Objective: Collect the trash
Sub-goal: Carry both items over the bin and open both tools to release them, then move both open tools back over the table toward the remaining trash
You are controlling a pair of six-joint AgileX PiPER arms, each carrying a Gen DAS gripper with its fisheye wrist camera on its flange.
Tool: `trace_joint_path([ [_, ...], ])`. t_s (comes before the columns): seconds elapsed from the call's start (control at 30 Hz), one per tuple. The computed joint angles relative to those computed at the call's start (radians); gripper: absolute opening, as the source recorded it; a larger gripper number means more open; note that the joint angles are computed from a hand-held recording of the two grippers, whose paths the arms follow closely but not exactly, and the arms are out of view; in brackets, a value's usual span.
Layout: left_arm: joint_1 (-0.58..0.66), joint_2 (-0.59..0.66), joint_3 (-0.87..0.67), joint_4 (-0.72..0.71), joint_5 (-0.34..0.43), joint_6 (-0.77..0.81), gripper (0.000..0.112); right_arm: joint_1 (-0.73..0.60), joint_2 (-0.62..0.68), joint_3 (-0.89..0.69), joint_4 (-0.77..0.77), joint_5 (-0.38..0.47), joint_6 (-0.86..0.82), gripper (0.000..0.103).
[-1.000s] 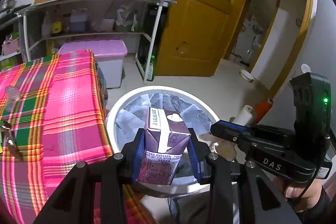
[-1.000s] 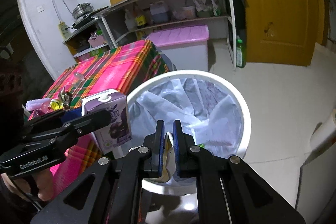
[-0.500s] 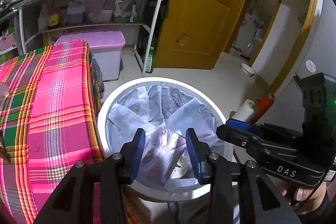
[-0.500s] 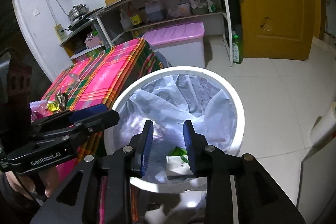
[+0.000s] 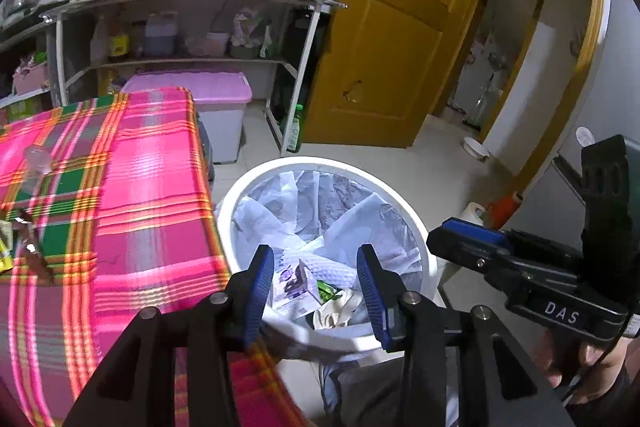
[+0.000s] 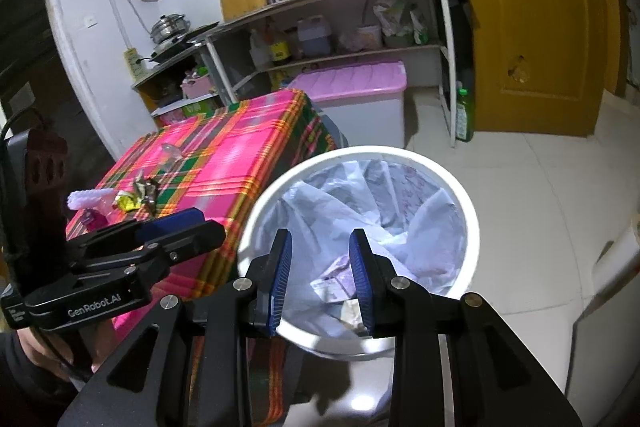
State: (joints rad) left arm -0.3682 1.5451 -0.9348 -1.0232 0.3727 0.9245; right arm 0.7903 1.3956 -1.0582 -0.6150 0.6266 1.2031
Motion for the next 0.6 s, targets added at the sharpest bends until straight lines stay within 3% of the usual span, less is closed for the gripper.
trace_joint_path([
  [0.6,0.207,-0.335,0.254,0.012,0.009,0.06,0.043,0.136,0.098,-0.134,0.021,0.024,-0.022,0.031],
])
